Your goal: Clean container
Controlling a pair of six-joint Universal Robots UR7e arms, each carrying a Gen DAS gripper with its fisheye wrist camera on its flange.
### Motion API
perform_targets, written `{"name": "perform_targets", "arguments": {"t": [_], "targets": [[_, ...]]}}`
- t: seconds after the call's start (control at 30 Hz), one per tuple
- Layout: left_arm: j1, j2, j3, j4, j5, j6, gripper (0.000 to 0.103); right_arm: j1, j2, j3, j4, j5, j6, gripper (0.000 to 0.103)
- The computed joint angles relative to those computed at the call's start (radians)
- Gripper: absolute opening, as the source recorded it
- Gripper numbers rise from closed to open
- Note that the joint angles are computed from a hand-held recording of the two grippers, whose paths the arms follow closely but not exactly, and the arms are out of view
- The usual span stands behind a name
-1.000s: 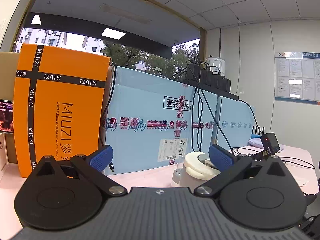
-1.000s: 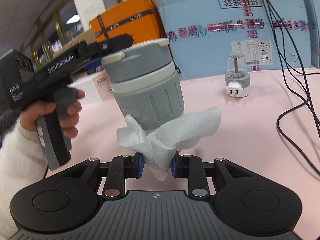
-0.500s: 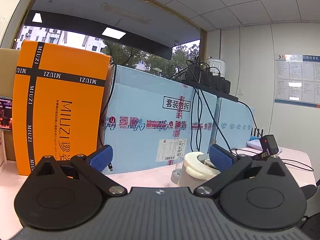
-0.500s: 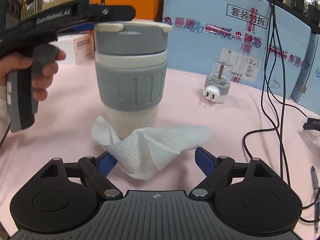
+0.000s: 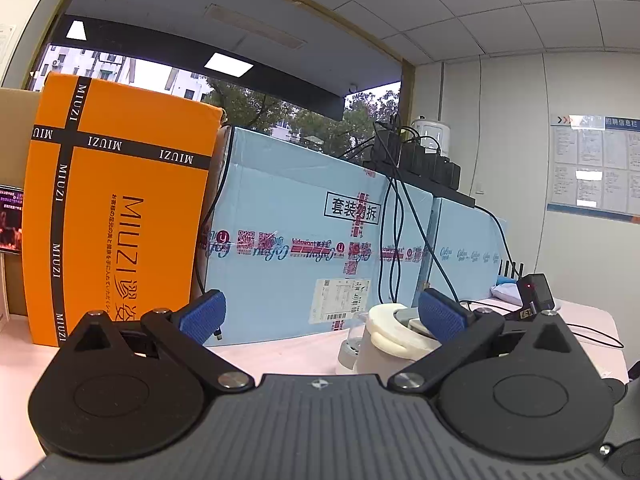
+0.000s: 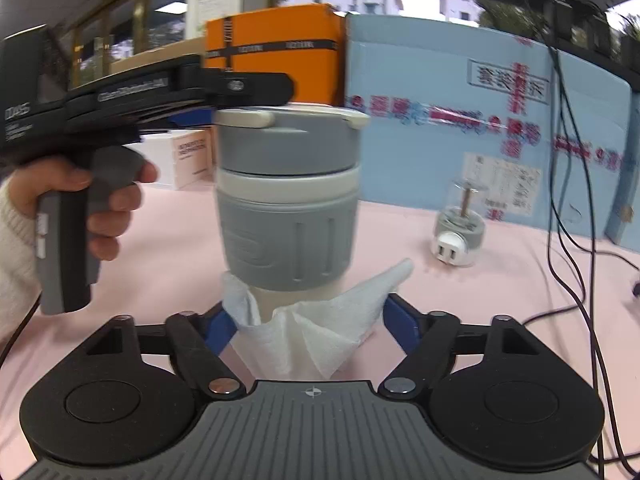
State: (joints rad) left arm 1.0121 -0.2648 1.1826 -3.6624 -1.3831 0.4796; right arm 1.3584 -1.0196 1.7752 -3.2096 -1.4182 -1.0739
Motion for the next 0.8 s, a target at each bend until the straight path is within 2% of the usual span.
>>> {"name": "perform_targets", "arguments": {"t": [0.03,0.1,0.23,0.3,0.37,0.4,0.53,0.67,0.73,0.8], "targets": [[0.000,0.000,0.000,0.000,0.000,-0.002,0.103,0.001,0.002,0.003,-0.001,0.002,-0.016,0.060],[0.000,0.000,0.000,-0.001,0.002,-0.001,0.103,0.004,0.003,0.013,-0.014,0.003,-0.052,0.039],[0.000,0.001,0.000,-0.003,0.001,-0.003,0.103,0.004,0.005,0.026,-0.035,-0.008,-0.086,0.025],[0.000,0.001,0.001,-0.004,0.002,-0.002,0.103,0.004,0.001,0.030,-0.031,-0.018,-0.084,0.014],[-0.001,0.001,0.001,-0.006,0.004,0.001,0.103,0.002,-0.007,0.041,-0.033,-0.020,-0.081,0.012],[-0.001,0.001,0.001,-0.006,0.004,0.001,0.103,-0.002,-0.017,0.053,-0.041,0.002,-0.074,0.012],[-0.001,0.001,0.001,-0.004,0.006,-0.006,0.103,-0.035,-0.070,0.113,-0.117,0.191,0.027,0.012],[-0.003,0.002,0.000,-0.007,0.012,-0.004,0.103,-0.059,-0.075,0.141,-0.258,0.372,0.164,0.012],[-0.005,0.003,0.000,-0.009,0.016,-0.001,0.103,-0.062,-0.062,0.132,-0.292,0.427,0.209,0.012],[-0.006,0.003,0.000,-0.011,0.020,0.000,0.103,-0.055,-0.041,0.120,-0.323,0.424,0.211,0.012]]}}
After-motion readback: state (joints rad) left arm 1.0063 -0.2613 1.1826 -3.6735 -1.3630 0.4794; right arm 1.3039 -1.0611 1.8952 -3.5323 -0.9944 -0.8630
